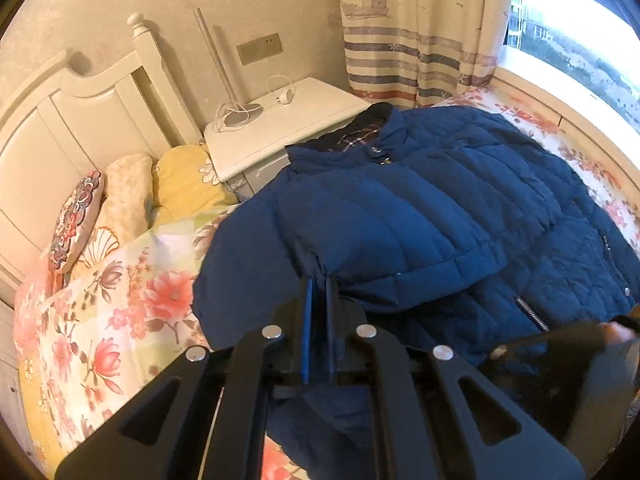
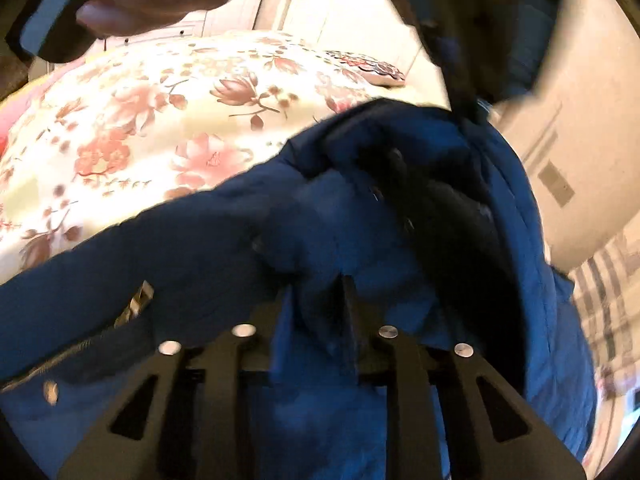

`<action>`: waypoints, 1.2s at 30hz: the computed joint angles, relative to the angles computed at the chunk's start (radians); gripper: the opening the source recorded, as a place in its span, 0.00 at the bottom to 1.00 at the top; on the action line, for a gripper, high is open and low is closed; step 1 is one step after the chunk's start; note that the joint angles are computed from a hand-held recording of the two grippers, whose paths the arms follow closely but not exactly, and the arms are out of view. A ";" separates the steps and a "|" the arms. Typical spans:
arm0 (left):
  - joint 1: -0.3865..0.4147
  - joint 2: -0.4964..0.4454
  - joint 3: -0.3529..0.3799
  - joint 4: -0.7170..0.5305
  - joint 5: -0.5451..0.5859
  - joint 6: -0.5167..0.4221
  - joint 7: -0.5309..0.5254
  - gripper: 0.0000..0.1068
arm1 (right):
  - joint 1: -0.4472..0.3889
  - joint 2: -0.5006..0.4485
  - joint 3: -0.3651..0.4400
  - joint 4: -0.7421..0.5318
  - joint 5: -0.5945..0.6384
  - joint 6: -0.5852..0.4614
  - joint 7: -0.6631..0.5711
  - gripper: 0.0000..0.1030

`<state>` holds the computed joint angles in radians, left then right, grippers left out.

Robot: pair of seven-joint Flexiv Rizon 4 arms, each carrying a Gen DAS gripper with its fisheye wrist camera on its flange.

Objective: Fold large clothes
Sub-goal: 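Fold the hem up toward the collar with both tools and lay it down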

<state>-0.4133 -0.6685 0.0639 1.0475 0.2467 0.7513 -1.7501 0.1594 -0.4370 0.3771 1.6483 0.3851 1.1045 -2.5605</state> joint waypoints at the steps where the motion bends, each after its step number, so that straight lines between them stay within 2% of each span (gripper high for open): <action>1: -0.003 0.007 0.000 0.014 0.004 0.016 -0.003 0.06 | -0.050 0.008 0.027 -0.029 0.053 -0.072 -0.006 0.22; 3: -0.010 0.020 -0.002 0.047 0.012 0.055 -0.012 0.06 | -0.136 0.029 0.040 -0.076 0.181 -0.188 -0.011 0.29; 4: -0.013 0.026 -0.006 0.070 0.011 0.082 -0.022 0.06 | -0.173 0.034 0.028 -0.099 0.239 -0.229 0.008 0.37; 5: -0.005 0.030 -0.027 0.100 -0.010 0.115 -0.014 0.06 | -0.203 0.031 0.003 -0.124 0.293 -0.252 0.051 0.51; 7: -0.007 0.023 -0.050 0.140 -0.036 0.167 -0.002 0.06 | -0.228 0.006 -0.053 -0.176 0.356 -0.286 0.154 0.61; 9: -0.030 -0.005 -0.045 0.147 -0.039 0.163 -0.003 0.11 | -0.239 -0.047 -0.117 -0.245 0.372 -0.318 0.319 0.61; 10: -0.043 -0.018 -0.036 0.145 -0.036 0.154 -0.012 0.12 | -0.257 -0.062 -0.128 -0.265 0.381 -0.339 0.364 0.61; 12: -0.099 -0.033 0.025 0.154 0.021 0.163 -0.100 0.17 | -0.303 -0.113 -0.124 -0.340 0.423 -0.415 0.421 0.61; 13: -0.135 -0.027 0.069 0.166 0.070 0.190 -0.174 0.21 | -0.303 -0.115 -0.131 -0.345 0.408 -0.410 0.435 0.62; 14: -0.163 -0.014 0.104 0.187 0.112 0.217 -0.252 0.39 | -0.287 -0.119 -0.140 -0.346 0.379 -0.393 0.445 0.72; 15: -0.190 0.008 0.141 0.220 0.152 0.260 -0.358 0.67 | -0.271 -0.125 -0.144 -0.350 0.347 -0.383 0.448 0.76; 16: -0.204 0.026 0.163 0.247 0.185 0.295 -0.438 0.77 | -0.264 -0.135 -0.141 -0.358 0.327 -0.387 0.449 0.82; 17: -0.221 0.044 0.189 0.276 0.221 0.334 -0.530 0.81 | -0.251 -0.149 -0.138 -0.368 0.306 -0.389 0.458 0.83; 18: -0.222 0.058 0.195 0.301 0.235 0.347 -0.592 0.81 | -0.236 -0.160 -0.138 -0.371 0.284 -0.380 0.464 0.83; 19: -0.211 0.063 0.181 0.304 0.233 0.316 -0.597 0.81 | -0.233 -0.164 -0.137 -0.363 0.266 -0.360 0.451 0.78; 20: -0.200 0.060 0.165 0.297 0.230 0.271 -0.588 0.80 | -0.218 -0.158 -0.139 -0.342 0.241 -0.314 0.436 0.61; 21: -0.191 0.053 0.151 0.286 0.236 0.232 -0.574 0.79 | -0.216 -0.152 -0.133 -0.329 0.232 -0.282 0.423 0.54; 22: -0.178 0.050 0.135 0.286 0.240 0.220 -0.565 0.79 | -0.221 -0.132 -0.118 -0.300 0.239 -0.225 0.390 0.40; 23: -0.160 0.047 0.115 0.292 0.232 0.222 -0.555 0.79 | -0.237 -0.110 -0.094 -0.277 0.258 -0.181 0.338 0.32; 25: -0.137 0.046 0.094 0.300 0.219 0.225 -0.556 0.80 | -0.282 -0.056 -0.039 -0.245 0.336 -0.110 0.231 0.28; 27: -0.117 0.050 0.077 0.314 0.200 0.235 -0.558 0.84 | -0.336 -0.006 -0.008 -0.245 0.437 -0.087 0.156 0.26; 30: -0.083 0.058 0.049 0.354 0.153 0.284 -0.551 0.84 | -0.361 0.015 -0.040 -0.271 0.493 -0.127 0.135 0.26; 33: -0.097 0.057 0.063 0.352 0.155 0.274 -0.549 0.85 | -0.290 -0.034 -0.137 -0.286 0.340 -0.176 0.246 0.27; 36: -0.104 0.067 0.069 0.367 0.162 0.282 -0.558 0.85 | -0.192 -0.117 -0.243 -0.275 0.089 -0.231 0.447 0.32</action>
